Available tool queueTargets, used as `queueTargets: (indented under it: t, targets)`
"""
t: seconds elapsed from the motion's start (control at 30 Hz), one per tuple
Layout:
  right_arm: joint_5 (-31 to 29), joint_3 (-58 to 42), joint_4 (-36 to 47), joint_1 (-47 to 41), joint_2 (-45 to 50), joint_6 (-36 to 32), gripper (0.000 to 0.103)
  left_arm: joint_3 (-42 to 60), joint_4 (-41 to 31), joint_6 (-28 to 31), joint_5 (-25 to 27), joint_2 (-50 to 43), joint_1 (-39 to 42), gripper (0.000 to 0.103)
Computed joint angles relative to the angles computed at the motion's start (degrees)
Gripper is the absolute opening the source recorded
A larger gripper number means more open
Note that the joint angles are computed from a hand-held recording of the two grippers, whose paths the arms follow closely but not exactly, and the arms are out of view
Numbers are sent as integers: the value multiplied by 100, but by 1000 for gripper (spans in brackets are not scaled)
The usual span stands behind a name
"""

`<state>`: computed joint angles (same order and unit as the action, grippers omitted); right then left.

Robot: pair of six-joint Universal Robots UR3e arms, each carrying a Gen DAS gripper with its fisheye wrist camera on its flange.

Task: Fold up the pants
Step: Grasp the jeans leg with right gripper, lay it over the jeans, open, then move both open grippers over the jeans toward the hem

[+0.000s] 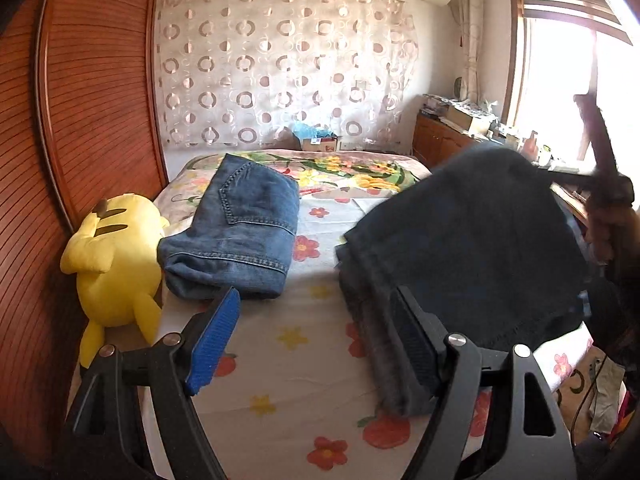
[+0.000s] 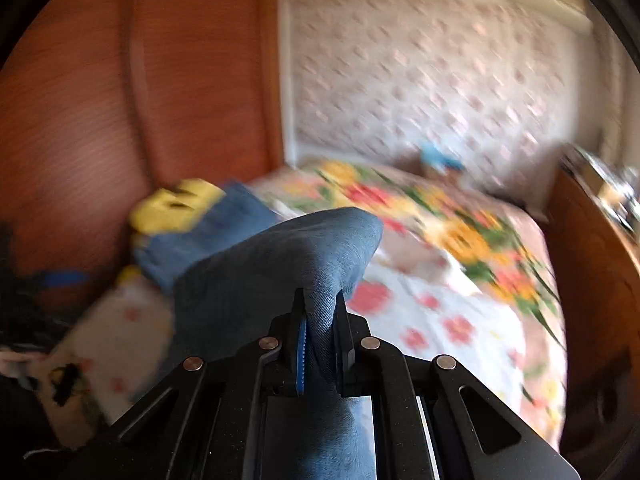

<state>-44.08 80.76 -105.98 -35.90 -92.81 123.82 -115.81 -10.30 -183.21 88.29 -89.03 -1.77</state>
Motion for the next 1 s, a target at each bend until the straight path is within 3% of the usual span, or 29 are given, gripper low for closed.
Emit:
queueTargets:
  t: [0.1, 0.23, 0.37, 0.53, 0.6, 0.73, 1.0]
  targets:
    - [-603, 131, -659, 32, 629, 313, 11, 182, 17, -23, 8, -224, -148, 78]
    - [-703, 892, -1506, -76, 643, 580, 19, 506, 38, -49, -130, -595, -400, 78]
    - [-579, 1752, -1975, -240, 193, 580, 45, 1059, -93, -78, -21, -1078, -820, 78]
    - [-202, 2830, -1623, -933, -791, -68, 53, 1875, -342, -79, 84, -1824, -1340, 78]
    - [120, 3083, -760, -1469, -1277, -699, 56, 2138, -441, -102, 52, -2058, -1463, 78]
    - [410, 3171, 172, -2028, -1730, -1211, 62, 2726, -682, -192, -109, -2518, -1685, 78]
    - [281, 3175, 730, -2393, -1691, -1631, 63, 3841, -1237, -118, 120, -3329, -2116, 78]
